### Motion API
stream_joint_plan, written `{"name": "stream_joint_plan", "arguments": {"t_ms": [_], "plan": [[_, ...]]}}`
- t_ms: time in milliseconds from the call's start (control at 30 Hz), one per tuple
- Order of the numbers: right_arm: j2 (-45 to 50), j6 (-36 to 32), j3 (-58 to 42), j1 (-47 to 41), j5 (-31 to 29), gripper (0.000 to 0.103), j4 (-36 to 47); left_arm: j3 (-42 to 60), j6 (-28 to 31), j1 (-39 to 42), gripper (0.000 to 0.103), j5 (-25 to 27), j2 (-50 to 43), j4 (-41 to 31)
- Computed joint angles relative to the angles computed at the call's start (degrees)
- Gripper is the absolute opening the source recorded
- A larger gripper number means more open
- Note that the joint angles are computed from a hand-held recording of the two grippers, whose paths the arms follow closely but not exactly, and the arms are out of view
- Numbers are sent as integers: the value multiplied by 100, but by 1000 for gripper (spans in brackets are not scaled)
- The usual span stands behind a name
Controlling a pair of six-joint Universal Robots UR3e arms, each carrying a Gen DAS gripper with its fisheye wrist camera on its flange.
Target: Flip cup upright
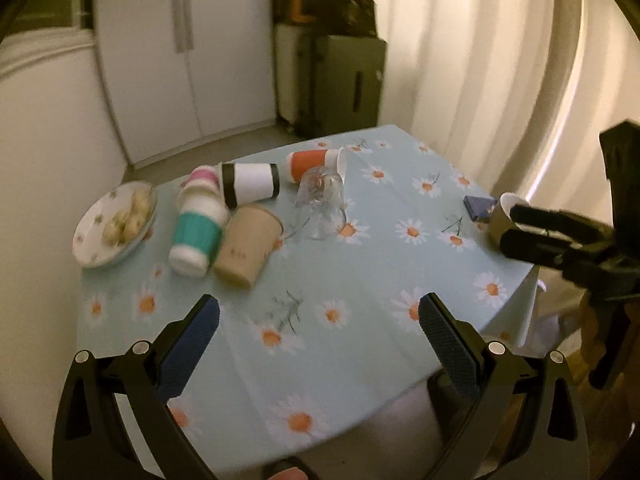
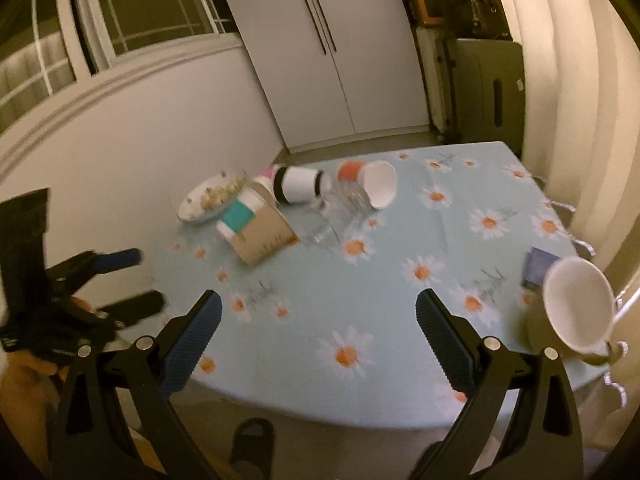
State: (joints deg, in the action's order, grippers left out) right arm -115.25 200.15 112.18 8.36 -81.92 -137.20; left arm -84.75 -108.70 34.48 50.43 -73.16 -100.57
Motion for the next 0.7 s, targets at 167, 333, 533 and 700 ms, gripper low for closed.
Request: {"name": "stream_joint_plan", "arguments": {"t_ms": [167,333,533,700], "plan": [[484,92,-392,-567,675,96,-128,1906,-606,-1120,97,719,-1895,78],[770,131,-301,-1108,1359,96,-283,3635,-912,-1943,96,1480,-3497,-282],[719,-153,180,-1506,1718,91,-264,4965,-1524,-2487,80,2292,-4897,-64],[824,-265,295,-1664,1965,91,-230,6150,-1593,-2671,79,2662,-5759,-514]]}}
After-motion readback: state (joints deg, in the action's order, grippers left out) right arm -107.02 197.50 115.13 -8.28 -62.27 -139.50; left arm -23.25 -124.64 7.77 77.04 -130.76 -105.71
